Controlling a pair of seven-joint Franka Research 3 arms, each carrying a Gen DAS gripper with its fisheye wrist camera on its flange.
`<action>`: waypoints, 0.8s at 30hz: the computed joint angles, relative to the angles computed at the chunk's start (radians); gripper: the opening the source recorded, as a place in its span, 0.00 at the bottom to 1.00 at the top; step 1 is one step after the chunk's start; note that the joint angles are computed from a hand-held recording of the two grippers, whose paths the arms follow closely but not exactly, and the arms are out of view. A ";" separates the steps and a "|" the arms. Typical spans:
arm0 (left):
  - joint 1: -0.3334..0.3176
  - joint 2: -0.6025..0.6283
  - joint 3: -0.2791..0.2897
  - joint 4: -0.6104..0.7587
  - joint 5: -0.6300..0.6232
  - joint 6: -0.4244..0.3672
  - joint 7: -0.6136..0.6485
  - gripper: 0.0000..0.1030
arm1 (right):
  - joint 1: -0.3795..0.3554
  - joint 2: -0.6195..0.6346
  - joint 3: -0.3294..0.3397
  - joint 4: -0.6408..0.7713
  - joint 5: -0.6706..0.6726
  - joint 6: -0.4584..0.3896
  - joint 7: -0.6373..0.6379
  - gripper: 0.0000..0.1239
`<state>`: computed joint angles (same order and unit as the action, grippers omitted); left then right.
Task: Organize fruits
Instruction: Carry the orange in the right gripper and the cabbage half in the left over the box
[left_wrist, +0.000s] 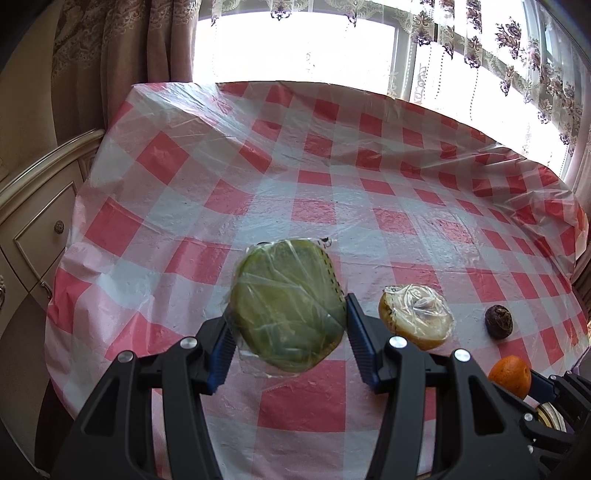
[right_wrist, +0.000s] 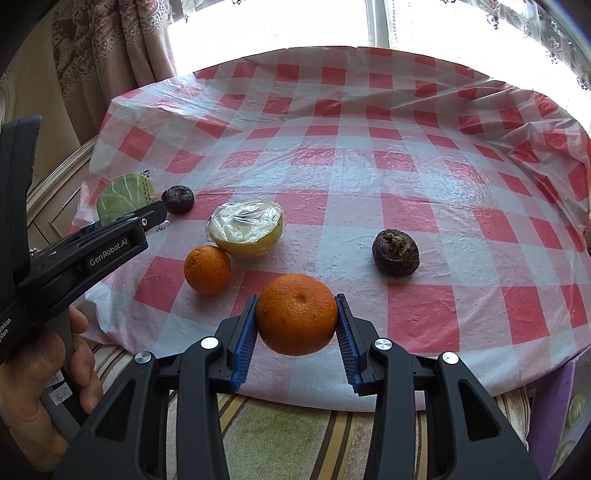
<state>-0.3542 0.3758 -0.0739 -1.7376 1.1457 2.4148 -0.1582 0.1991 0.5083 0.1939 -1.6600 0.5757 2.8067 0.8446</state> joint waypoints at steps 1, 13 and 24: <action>-0.001 0.001 -0.002 0.003 -0.001 0.001 0.006 0.53 | -0.004 -0.003 0.000 -0.002 0.005 0.000 0.000 0.32; -0.038 0.054 -0.006 0.098 -0.033 0.015 0.119 0.53 | -0.043 -0.037 -0.013 -0.028 0.048 -0.002 0.005 0.32; -0.097 0.178 0.001 0.286 -0.126 0.057 0.294 0.53 | -0.086 -0.062 -0.043 -0.056 0.069 0.030 0.017 0.32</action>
<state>-0.4513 0.5543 -0.0727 -1.4520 1.0197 2.4718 0.1357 0.1128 0.4467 0.1513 -1.7155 0.6448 2.8366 0.8620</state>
